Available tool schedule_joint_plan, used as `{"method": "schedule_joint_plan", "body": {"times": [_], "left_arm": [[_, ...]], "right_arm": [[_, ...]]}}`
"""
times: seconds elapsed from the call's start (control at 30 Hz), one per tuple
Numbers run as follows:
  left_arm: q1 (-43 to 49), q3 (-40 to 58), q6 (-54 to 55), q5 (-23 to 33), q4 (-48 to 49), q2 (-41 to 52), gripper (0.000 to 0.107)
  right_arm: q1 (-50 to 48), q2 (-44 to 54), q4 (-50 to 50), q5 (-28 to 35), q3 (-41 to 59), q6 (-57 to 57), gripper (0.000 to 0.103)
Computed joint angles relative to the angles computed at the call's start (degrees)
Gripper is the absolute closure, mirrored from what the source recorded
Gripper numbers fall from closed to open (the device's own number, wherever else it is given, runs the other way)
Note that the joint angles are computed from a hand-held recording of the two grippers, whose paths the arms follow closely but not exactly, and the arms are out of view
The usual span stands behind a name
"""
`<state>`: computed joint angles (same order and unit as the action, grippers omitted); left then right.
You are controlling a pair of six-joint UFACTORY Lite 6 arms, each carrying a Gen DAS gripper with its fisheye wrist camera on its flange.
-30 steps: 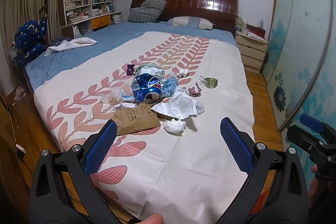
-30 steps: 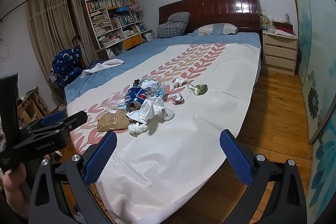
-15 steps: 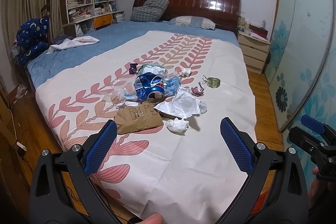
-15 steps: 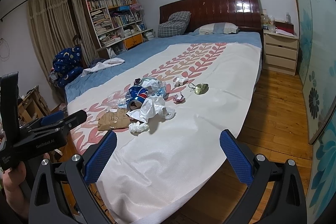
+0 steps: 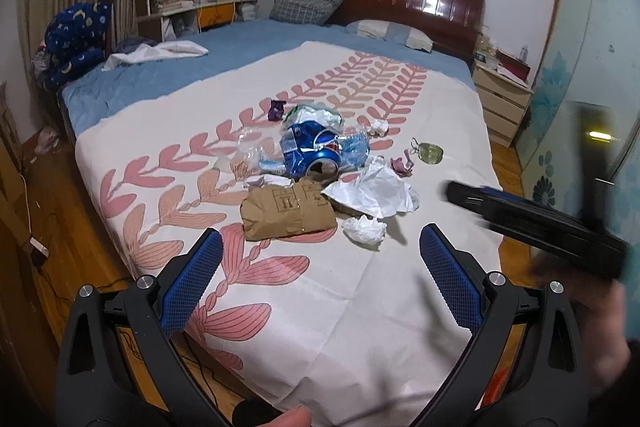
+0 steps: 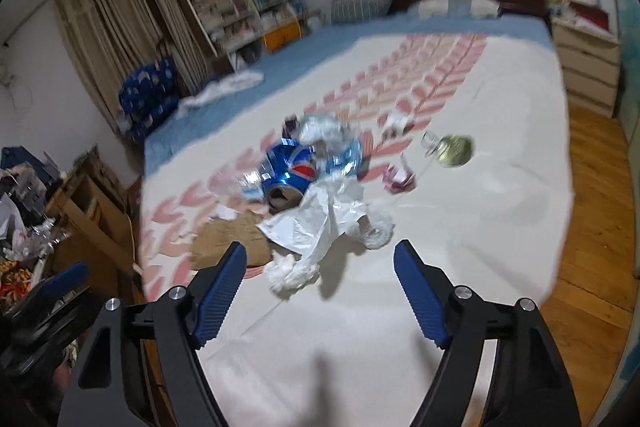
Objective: Collect trash
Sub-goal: 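Grasp the brown cardboard with the left tool while the right tool grasps crumpled foil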
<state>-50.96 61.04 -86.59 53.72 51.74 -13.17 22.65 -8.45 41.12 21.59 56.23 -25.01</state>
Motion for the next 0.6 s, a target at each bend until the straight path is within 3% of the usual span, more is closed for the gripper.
{"method": "schedule_joint_plan", "body": {"times": [0.13,0.17,0.2,0.27,0.4,0.6], "left_arm": [[1.92,-0.16,2.17,-1.13,-0.36,-0.01,0.009],[3.03,-0.27,3.03,-1.71,-1.1,0.06,0.009],[4.6,-0.66,4.13,-2.88,-1.94,-0.03,0.009],[7.16,-1.26,5.73,-4.38,-3.27,-0.13,0.009],[16.2,-3.7,11.75,-11.43,-9.5,-1.13,0.009],[28.31,-4.49,21.52,-20.59,-18.21,3.1,0.009]], "right_arm": [[1.28,16.96,8.06,-0.85,9.97,-5.69,0.046],[1.44,20.64,10.35,-0.31,12.46,-7.03,0.056],[1.68,23.87,11.74,0.2,14.69,-7.88,0.073],[1.45,28.46,14.09,1.96,17.63,-9.21,0.093],[0.09,27.94,23.64,4.22,16.86,-17.27,0.096],[-3.89,17.01,29.13,8.44,9.09,-22.93,0.097]]}}
